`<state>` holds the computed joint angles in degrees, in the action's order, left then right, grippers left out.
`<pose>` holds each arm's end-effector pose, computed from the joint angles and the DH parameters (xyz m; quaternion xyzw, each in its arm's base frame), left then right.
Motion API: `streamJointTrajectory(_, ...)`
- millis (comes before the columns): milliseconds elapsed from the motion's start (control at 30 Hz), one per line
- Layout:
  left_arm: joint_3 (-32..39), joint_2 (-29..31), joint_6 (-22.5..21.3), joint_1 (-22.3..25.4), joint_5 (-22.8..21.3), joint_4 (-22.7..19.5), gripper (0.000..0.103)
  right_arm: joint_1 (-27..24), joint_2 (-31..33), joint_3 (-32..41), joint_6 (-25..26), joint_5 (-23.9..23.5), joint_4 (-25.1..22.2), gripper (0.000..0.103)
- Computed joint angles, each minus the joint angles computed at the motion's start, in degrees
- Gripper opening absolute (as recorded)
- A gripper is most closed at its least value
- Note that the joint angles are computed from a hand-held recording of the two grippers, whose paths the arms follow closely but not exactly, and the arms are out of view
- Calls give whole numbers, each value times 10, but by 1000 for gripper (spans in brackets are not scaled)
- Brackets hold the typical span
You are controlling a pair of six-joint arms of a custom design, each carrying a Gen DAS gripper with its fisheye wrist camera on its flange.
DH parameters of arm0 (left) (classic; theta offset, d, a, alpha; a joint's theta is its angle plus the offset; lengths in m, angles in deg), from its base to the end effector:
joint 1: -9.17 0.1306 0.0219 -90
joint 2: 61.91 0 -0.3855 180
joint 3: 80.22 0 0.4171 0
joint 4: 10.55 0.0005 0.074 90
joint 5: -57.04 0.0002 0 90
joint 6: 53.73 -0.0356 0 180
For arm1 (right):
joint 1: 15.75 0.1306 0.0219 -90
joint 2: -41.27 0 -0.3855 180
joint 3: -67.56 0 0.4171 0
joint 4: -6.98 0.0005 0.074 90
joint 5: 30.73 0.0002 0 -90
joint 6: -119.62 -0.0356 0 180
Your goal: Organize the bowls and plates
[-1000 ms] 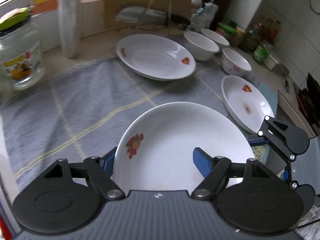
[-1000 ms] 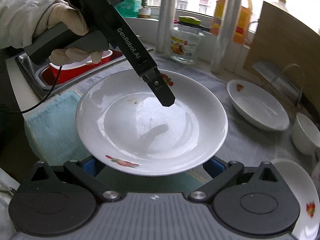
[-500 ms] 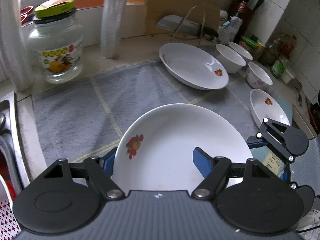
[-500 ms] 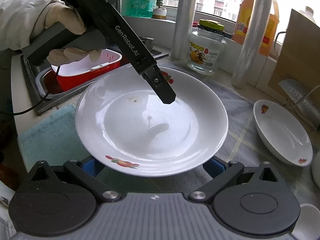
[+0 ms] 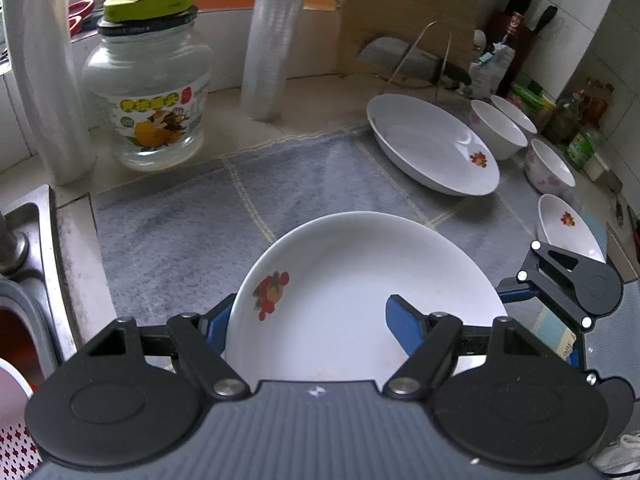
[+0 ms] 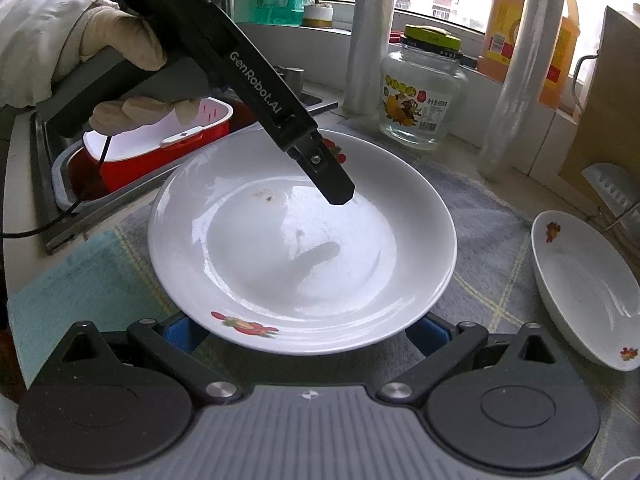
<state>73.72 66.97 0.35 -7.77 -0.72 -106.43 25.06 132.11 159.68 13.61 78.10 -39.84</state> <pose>0.6407 -0.2155 0.5090 0.4630 0.8277 -0.2436 0.2030 0.4013 0.3307 0.4484 -0.1357 0.9052 0.0444 0.4003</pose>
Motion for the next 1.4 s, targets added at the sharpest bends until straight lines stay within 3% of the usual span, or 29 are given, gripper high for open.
streamJointTrajectory(133, 13, 12, 5, 1, -3, -5, 77, -4, 7, 4, -1, -9, -2, 103)
streamJointTrajectory(467, -30, -5, 11, 3, -15, 27, 77, -5, 21, 16, 5, -11, -14, 103)
streamJointTrajectory(600, -90, -41, 20, 6, -8, 80, 81, -3, 22, 20, 7, -4, -23, 103)
streamJointTrajectory(833, -218, -138, 42, 13, -13, 213, 85, 10, -6, 12, -44, 23, -58, 103)
streamJointTrajectory(933, -278, -186, 61, 16, 8, 267, 94, 25, -24, 11, -85, 61, -85, 103)
streamJointTrajectory(1133, -399, -286, 102, 11, 40, 352, 96, 54, -46, 19, -194, 152, -167, 103)
streamJointTrajectory(1400, -542, -401, 202, -34, 1, 440, 100, 74, -122, -32, -295, 218, -218, 103)
